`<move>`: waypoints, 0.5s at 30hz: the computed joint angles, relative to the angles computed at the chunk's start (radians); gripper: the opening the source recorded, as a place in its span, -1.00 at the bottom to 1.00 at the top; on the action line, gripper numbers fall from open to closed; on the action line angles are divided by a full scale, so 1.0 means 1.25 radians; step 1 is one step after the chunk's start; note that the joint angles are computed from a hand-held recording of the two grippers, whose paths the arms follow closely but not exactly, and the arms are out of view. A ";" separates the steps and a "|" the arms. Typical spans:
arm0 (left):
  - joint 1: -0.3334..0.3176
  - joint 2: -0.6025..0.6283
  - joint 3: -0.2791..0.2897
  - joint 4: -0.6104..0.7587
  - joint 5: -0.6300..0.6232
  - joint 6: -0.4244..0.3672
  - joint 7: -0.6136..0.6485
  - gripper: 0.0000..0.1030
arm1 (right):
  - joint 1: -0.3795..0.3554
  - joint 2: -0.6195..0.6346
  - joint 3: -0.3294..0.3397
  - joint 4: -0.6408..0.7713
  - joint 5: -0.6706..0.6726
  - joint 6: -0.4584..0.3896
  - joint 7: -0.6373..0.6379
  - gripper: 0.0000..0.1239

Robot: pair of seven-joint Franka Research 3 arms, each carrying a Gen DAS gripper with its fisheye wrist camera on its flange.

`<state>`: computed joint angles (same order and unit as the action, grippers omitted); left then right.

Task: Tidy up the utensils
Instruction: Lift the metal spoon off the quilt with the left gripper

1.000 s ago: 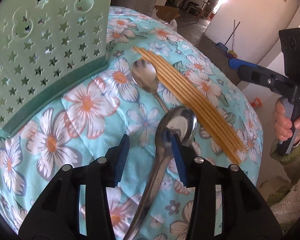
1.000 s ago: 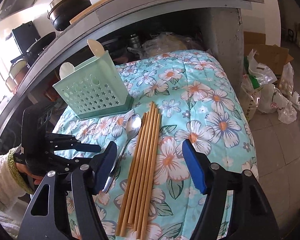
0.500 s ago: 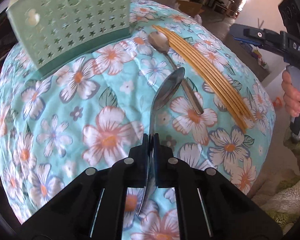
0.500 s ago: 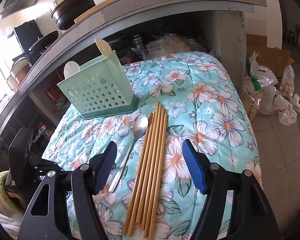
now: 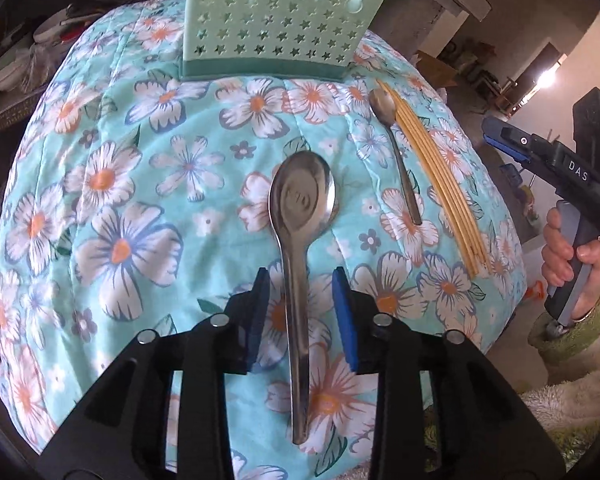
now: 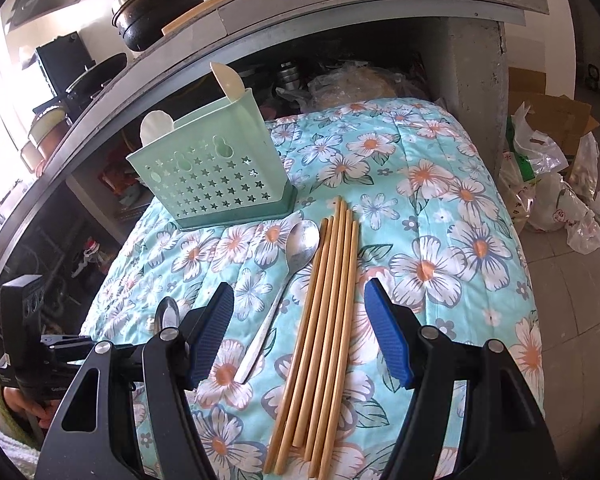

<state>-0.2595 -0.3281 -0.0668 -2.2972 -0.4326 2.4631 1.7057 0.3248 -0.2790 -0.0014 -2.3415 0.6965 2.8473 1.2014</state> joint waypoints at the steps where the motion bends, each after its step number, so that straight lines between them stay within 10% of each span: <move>1: -0.004 0.007 0.004 0.011 -0.001 0.000 0.023 -0.27 | -0.002 -0.001 0.001 -0.001 -0.003 0.000 0.003 0.07; 15: 0.046 0.167 -0.029 0.199 0.032 -0.085 0.266 -0.10 | -0.016 0.016 0.005 0.011 -0.039 -0.009 0.039 0.07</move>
